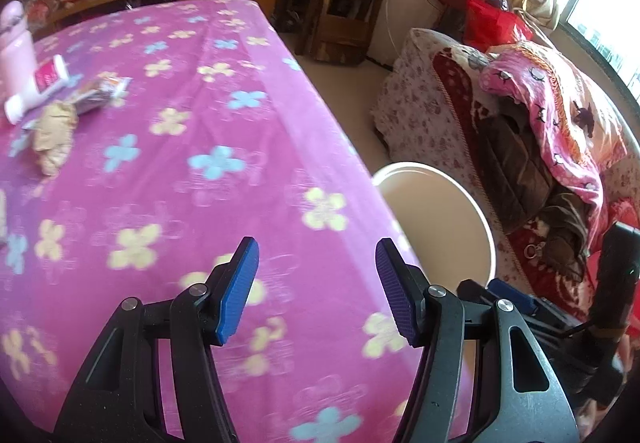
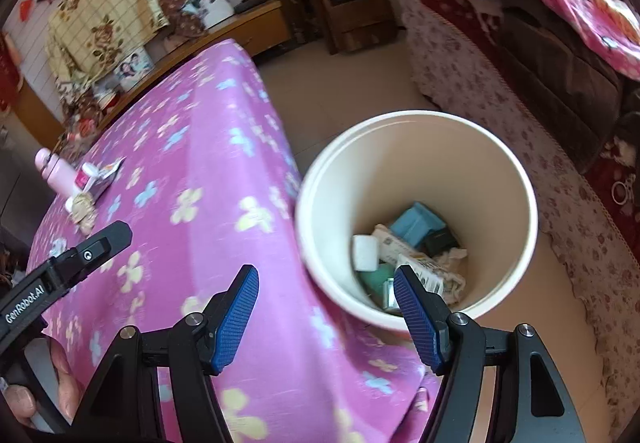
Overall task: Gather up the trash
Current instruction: 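Move both open tools back over the table toward the remaining trash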
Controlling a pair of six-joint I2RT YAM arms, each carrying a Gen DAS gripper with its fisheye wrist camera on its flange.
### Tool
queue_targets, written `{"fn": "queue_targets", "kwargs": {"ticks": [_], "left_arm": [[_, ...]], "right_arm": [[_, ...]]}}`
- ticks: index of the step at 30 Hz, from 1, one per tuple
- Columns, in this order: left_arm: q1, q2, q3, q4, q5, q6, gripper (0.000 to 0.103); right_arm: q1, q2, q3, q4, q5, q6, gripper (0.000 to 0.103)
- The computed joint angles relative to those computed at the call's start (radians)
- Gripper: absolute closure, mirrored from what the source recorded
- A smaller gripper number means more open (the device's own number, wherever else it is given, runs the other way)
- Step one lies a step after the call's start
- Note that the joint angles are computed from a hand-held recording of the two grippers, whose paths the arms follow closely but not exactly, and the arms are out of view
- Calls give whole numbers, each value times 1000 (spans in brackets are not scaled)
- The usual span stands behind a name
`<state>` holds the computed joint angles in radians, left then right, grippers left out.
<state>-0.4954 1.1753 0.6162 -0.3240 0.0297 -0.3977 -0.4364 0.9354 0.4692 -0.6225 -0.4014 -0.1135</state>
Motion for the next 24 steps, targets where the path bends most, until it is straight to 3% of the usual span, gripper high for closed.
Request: {"fn": "queue_targets", "kwargs": {"ticks": [4, 10, 14, 17, 24], "left_arm": [[110, -77, -33, -59, 25, 90, 44], [532, -158, -55, -167, 170, 376, 44], [898, -41, 15, -183, 285, 599, 44], [1051, 103, 101, -159, 324, 697, 43], [1182, 418, 307, -144, 345, 727, 44]], "right_arm": [[161, -66, -6, -9, 53, 112, 35], [504, -97, 5, 21, 168, 321, 35], [729, -41, 27, 80, 266, 451, 35], [850, 18, 46, 124, 311, 524, 35], [1068, 213, 135, 223, 394, 626, 35]]}}
